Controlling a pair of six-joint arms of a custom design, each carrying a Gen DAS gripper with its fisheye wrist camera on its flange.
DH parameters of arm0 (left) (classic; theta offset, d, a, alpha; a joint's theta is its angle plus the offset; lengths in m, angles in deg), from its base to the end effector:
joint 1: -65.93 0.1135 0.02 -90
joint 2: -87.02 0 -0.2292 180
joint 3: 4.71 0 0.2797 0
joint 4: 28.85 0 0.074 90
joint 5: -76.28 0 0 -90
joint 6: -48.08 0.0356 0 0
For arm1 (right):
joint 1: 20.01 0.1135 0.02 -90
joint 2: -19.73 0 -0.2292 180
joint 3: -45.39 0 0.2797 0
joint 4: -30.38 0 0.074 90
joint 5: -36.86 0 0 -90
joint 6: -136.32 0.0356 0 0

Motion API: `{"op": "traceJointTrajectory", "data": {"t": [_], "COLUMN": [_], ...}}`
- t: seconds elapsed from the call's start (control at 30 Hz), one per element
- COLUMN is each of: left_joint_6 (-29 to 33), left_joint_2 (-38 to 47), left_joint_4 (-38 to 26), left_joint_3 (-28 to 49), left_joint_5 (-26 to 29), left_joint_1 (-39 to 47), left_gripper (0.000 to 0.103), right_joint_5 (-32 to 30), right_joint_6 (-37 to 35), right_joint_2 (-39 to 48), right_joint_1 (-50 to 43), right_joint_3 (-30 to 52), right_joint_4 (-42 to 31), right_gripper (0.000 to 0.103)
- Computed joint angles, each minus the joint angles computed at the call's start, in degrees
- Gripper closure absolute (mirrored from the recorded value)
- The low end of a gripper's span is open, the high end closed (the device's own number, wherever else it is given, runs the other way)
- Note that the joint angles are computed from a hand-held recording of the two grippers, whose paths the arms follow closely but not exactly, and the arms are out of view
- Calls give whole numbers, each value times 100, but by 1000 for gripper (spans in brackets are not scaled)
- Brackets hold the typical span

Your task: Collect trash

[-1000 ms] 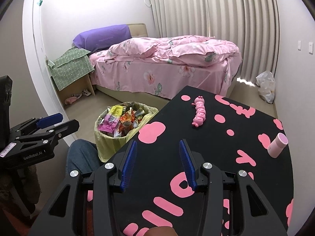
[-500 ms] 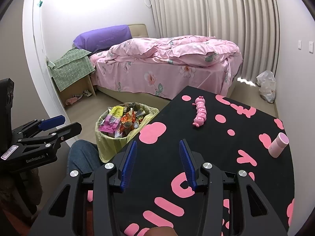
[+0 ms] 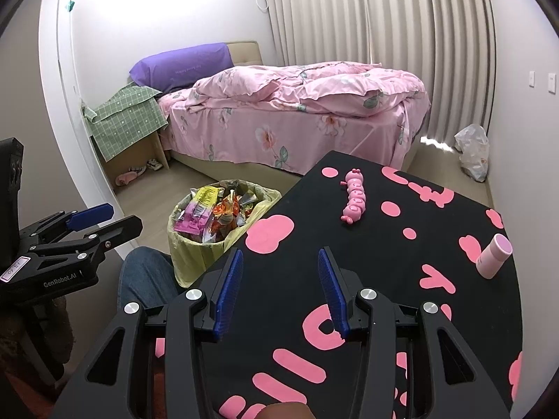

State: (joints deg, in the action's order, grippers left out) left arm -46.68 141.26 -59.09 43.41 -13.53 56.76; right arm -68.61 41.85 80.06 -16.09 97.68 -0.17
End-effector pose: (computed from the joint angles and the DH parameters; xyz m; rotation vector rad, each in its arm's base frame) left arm 0.2492 -0.0403 0.2047 0.0868 2.2072 -0.1391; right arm 0.2669 0.0278 0.2060 -0.3082 2.2107 0.2974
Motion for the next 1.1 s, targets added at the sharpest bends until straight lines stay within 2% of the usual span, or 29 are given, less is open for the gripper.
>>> {"op": "traceJointTrajectory", "data": {"t": [1.1], "left_joint_6": [15], "left_joint_2": [-104], "left_joint_4": [-50], "left_joint_3": [-16], "left_joint_5": [0], "left_joint_1": [5], "left_gripper": [33], "right_joint_5": [-36], "right_joint_6": [-40], "right_joint_2": [1], "right_joint_1": [-43], "right_joint_3": [8], "right_joint_4": [-24], "right_gripper": [60]}}
